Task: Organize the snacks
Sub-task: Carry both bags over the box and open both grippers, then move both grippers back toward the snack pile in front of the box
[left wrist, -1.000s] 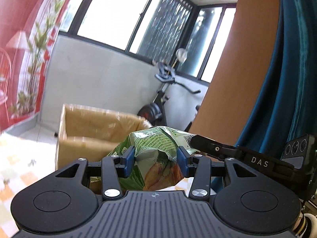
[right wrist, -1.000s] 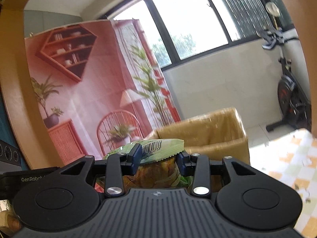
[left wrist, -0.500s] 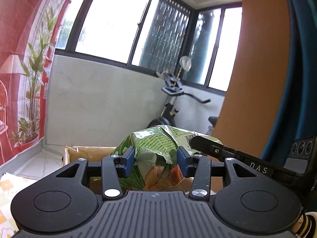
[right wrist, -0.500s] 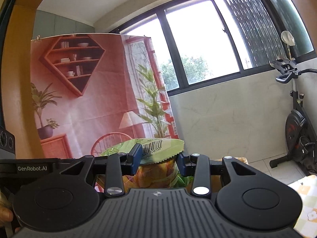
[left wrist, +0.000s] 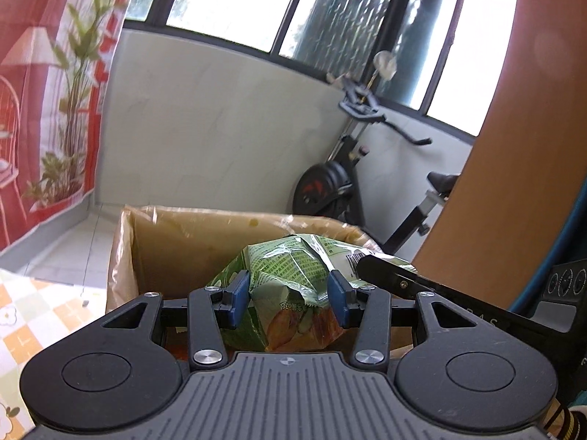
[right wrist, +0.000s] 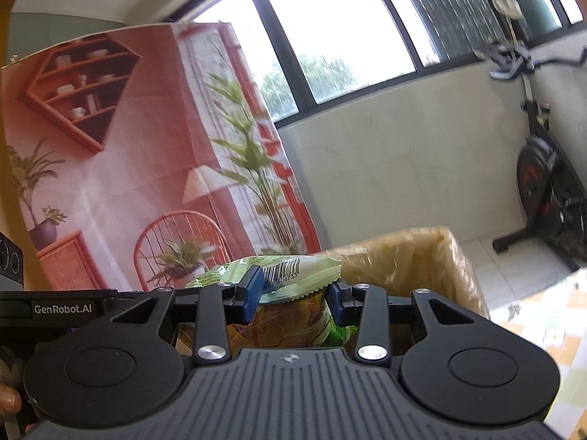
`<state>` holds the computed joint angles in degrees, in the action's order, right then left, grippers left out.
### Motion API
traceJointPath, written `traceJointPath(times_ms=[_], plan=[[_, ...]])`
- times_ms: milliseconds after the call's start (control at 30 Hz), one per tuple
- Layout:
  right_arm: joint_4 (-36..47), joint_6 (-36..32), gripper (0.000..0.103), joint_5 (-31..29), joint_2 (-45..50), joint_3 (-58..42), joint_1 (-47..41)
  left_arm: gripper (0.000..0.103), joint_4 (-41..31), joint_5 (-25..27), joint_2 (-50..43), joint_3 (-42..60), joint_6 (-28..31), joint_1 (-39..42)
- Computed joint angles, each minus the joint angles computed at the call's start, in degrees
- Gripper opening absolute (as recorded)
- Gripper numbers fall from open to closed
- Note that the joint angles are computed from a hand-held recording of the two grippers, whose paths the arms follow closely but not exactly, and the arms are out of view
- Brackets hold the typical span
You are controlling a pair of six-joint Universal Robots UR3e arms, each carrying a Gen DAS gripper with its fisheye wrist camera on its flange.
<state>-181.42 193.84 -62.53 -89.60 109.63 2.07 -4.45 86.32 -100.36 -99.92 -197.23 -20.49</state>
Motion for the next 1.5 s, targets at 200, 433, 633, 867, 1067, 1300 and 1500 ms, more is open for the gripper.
traceJointPath(times_ms=[200,433,633,867,1067,1300,1500], plan=[[2.86,0.63,0.04,-0.29,1.54,-0.07,-0.61,0.048,-4.89,1.14,-2.09,3.76,1.17,0.16],[8.84,-0.19,0.04,-3.89,1.28,-1.75,0.53,0.051,-9.33,5.83,-3.81,7.89,4.3,-2.23],[13.42,-1.53,0.042,-8.12,-0.13,-2.73,2.72,0.068,-10.01,10.9,-2.15,7.53,4.44,-4.34],[12.52,-2.58,0.062,-19.7,-3.95,-0.87,7.64,0.075,-11.67,13.58,4.0,3.23,0.33,-4.35],[11.95,-2.83,0.062,-18.97,-11.69,5.0,7.86,0.075,-12.87,16.0,11.58,-2.25,-2.24,-5.35],[14.27,-3.79,0.062,-17.69,-22.32,11.61,8.74,0.075,-15.46,21.59,19.46,-6.56,-3.14,-8.85],[16.87,-3.45,0.062,-19.51,-30.1,16.95,12.02,0.078,-16.36,25.91,25.0,-12.82,-6.1,-13.34]])
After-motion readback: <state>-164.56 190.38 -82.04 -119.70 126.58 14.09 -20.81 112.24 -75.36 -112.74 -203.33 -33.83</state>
